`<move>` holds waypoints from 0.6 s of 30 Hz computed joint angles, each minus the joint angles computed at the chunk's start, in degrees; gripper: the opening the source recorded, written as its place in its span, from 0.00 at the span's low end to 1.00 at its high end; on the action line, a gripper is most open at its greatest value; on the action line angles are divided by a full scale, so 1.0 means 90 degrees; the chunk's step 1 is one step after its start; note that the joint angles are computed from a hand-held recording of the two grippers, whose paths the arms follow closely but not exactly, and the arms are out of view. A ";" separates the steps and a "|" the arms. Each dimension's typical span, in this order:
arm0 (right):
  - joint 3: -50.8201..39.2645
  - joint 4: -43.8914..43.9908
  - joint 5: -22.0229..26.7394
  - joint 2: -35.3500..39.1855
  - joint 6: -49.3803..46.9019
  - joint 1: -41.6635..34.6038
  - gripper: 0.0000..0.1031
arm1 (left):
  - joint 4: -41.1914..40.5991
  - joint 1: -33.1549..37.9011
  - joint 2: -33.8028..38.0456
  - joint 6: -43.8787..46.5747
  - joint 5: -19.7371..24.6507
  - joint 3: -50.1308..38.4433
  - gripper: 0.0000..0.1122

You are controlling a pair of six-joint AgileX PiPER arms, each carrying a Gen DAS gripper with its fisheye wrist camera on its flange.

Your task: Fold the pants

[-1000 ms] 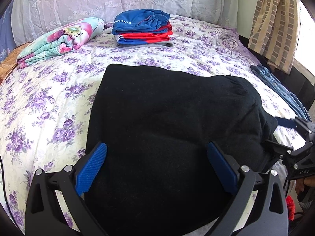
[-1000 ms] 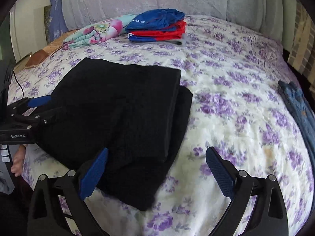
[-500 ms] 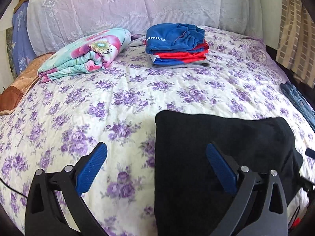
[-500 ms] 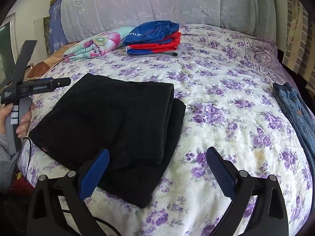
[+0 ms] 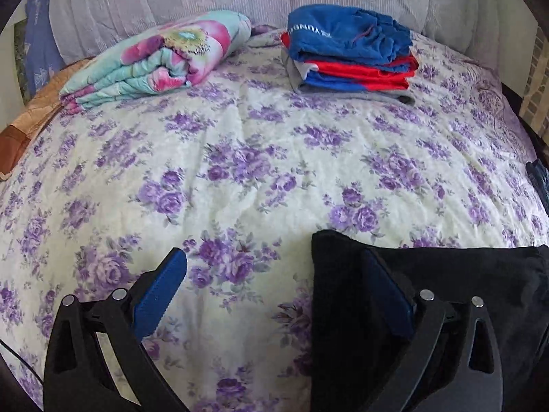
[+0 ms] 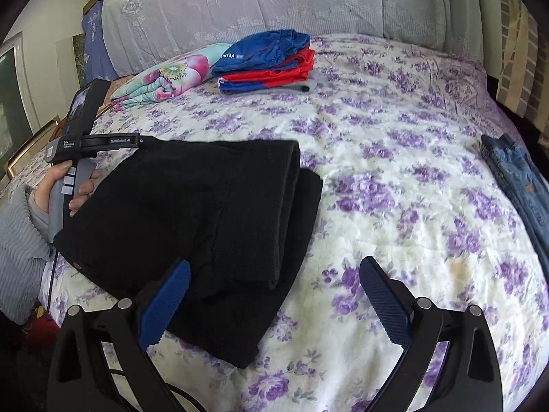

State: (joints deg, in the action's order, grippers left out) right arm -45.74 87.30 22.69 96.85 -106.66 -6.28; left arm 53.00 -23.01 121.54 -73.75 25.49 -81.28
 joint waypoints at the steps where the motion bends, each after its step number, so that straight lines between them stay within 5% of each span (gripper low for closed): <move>1: 0.0027 0.0323 -0.0045 -0.0076 -0.0315 0.0081 0.96 | 0.0552 -0.0088 -0.0128 -0.0542 0.0055 0.0161 0.88; 6: -0.0322 0.0228 0.0112 -0.0027 -0.0224 0.0604 0.96 | 0.1436 -0.0320 -0.0609 -0.1390 0.0003 0.0722 0.88; 11: -0.0496 0.0192 -0.0354 0.0437 -0.0274 0.1226 0.96 | 0.1531 -0.0441 -0.0536 -0.1481 0.0144 0.0883 0.88; 18: -0.0377 0.0595 0.0278 0.0659 -0.0529 0.0786 0.96 | 0.0084 -0.0177 -0.0063 -0.0092 -0.0112 0.0466 0.88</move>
State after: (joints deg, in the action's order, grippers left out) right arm -49.13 92.65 25.19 102.77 -111.42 0.80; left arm 53.75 -24.61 120.97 -74.58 24.48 -77.08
